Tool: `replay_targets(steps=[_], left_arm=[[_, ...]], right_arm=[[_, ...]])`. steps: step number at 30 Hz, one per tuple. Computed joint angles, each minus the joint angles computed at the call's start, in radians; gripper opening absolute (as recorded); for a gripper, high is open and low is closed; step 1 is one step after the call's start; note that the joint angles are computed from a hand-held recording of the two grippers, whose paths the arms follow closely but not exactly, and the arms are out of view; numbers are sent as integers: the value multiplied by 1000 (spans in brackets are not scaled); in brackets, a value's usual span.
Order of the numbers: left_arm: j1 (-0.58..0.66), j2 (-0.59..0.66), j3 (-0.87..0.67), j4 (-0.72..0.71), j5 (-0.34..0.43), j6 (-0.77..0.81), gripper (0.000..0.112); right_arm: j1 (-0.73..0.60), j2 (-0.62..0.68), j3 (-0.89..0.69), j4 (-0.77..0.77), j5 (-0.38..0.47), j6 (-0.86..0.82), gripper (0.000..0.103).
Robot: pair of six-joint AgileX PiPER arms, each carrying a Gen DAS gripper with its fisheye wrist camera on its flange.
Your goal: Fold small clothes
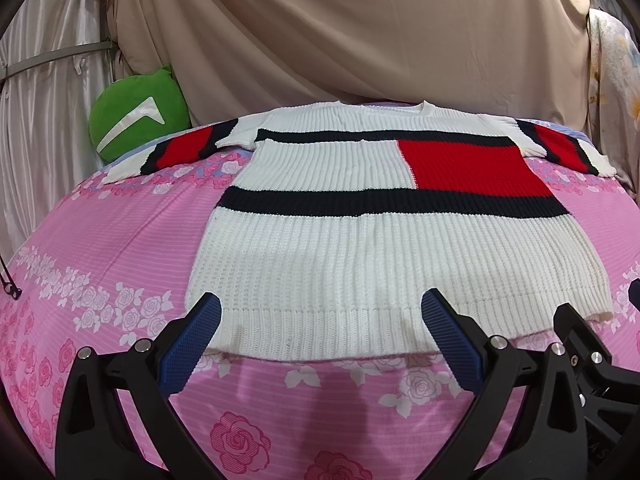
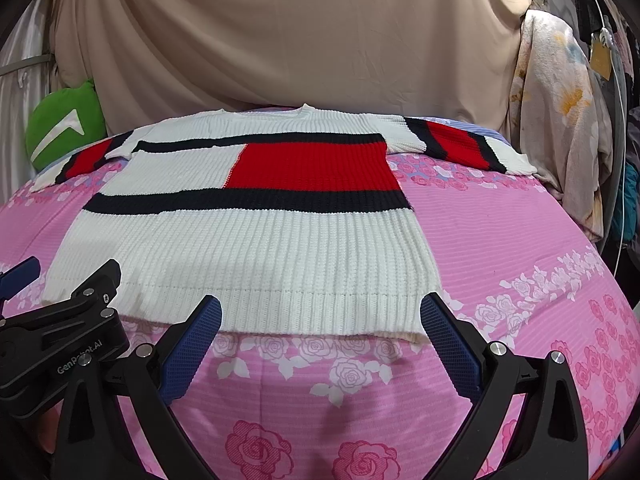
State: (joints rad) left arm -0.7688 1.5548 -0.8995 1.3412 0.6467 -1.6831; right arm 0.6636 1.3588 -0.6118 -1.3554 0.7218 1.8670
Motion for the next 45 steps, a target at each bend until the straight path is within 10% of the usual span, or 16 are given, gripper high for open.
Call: replay_targets(steps=[45], left_arm=[[7,28,6,28,-13,-33,98]], right_arm=[[-3,-3,-2,9,-4,-9,98]])
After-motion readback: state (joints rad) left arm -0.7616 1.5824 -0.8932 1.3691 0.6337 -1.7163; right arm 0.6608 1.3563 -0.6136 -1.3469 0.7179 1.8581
